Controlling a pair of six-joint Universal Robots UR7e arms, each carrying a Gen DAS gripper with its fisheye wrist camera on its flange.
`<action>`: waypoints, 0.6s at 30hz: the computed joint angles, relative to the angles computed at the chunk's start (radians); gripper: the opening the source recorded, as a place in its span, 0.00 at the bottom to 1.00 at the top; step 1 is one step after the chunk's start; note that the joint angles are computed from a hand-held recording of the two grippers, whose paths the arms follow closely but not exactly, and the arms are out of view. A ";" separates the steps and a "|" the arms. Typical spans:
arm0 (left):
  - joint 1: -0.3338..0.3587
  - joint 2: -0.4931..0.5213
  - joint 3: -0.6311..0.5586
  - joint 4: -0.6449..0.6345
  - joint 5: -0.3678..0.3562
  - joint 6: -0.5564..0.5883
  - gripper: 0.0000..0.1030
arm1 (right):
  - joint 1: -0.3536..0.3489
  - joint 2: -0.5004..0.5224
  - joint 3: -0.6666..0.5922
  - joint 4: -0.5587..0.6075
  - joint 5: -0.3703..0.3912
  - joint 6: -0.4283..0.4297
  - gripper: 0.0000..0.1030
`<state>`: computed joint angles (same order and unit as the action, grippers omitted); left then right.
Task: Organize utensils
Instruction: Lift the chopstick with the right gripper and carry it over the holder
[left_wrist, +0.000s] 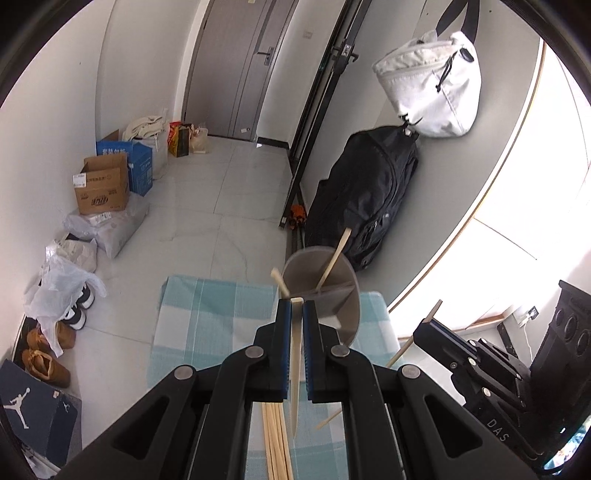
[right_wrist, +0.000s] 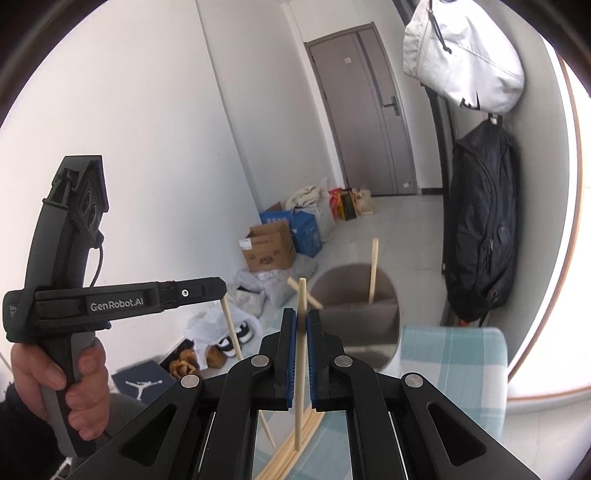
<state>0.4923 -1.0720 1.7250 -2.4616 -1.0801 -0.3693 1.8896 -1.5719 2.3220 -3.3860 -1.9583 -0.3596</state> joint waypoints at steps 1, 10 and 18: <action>0.001 0.005 -0.012 0.000 -0.003 0.001 0.02 | 0.002 0.000 -0.014 0.008 -0.001 -0.002 0.05; 0.010 0.062 -0.129 -0.005 -0.009 0.040 0.02 | 0.012 0.022 -0.136 0.070 0.013 -0.024 0.05; 0.032 0.136 -0.266 0.016 -0.026 0.070 0.02 | -0.007 0.049 -0.242 0.117 0.036 -0.031 0.05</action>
